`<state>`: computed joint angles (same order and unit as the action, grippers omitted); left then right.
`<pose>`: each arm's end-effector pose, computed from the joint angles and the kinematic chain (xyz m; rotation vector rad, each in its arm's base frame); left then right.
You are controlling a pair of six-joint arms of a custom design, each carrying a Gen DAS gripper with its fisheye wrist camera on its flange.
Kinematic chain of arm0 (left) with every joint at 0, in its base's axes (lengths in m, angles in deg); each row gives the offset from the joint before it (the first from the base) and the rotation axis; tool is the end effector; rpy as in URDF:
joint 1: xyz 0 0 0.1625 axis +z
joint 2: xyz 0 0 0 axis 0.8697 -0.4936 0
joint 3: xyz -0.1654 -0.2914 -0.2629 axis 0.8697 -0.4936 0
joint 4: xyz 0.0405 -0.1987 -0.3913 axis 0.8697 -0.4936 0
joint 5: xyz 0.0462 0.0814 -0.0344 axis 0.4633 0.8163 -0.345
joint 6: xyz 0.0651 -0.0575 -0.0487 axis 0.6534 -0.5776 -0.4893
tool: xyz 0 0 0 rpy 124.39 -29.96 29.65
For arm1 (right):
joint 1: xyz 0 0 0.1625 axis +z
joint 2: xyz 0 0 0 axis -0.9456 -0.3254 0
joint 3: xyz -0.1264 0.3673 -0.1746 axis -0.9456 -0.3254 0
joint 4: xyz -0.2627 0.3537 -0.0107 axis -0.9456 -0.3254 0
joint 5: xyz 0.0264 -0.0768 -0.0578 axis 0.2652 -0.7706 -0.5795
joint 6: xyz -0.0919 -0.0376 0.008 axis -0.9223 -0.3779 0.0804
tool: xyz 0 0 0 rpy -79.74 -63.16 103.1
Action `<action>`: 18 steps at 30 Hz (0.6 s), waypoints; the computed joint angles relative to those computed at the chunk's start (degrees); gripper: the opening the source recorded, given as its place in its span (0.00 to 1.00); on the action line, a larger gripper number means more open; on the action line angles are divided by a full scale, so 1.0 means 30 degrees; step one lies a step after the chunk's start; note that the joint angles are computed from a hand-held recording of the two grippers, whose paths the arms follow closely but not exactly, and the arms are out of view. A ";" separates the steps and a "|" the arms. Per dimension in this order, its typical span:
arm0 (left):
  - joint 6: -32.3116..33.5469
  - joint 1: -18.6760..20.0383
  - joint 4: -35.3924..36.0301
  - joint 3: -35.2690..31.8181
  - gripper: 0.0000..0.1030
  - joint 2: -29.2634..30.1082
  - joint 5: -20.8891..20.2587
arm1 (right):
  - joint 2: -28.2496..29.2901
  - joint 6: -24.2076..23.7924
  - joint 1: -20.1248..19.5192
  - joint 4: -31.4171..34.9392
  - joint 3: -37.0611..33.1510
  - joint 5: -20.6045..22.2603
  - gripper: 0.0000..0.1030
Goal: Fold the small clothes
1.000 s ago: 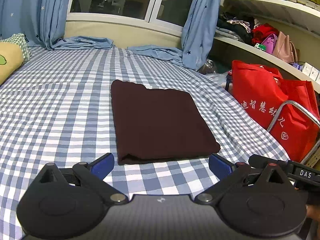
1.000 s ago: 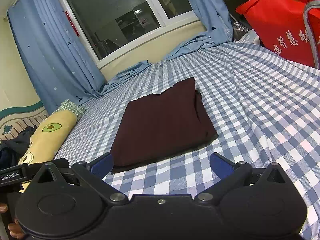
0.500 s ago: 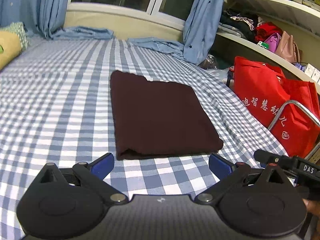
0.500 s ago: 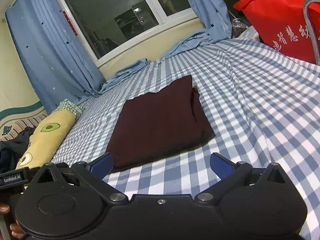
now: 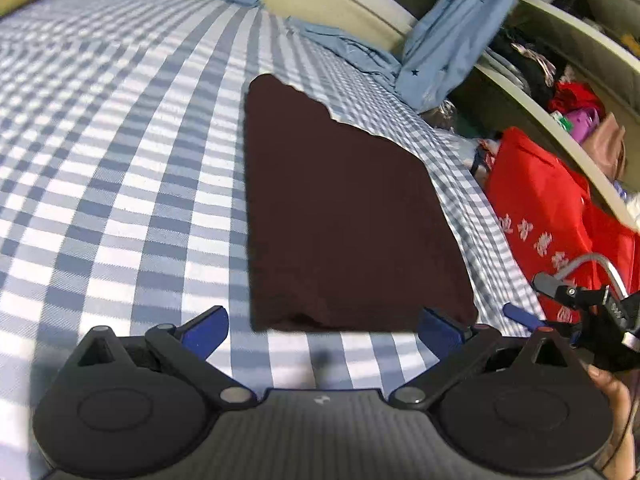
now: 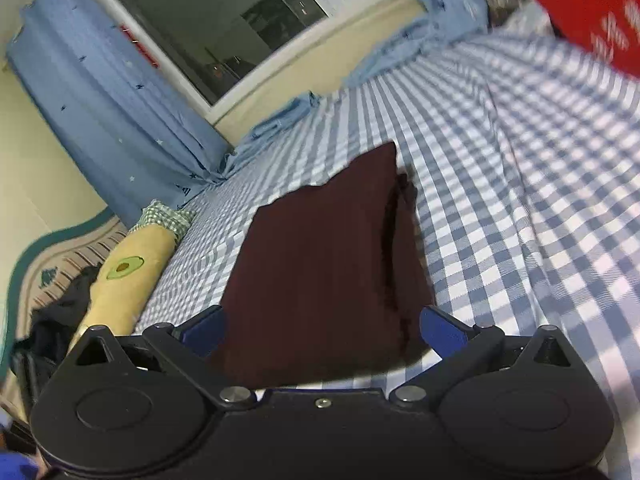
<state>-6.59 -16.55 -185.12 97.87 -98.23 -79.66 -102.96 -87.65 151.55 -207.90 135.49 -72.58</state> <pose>-0.2146 -0.4832 0.1176 -0.0504 2.6749 -1.1330 0.0584 -0.5844 0.3126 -0.5036 2.9439 -0.8763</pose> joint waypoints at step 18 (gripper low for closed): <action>0.2638 0.5670 -0.2281 -0.3958 0.99 0.2744 -0.9335 | 0.6819 0.2123 -0.0724 0.6903 -0.8814 0.1750 1.00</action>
<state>1.33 0.46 -191.96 86.00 -90.00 -107.66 -82.50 -81.28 149.38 -187.20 109.05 -67.33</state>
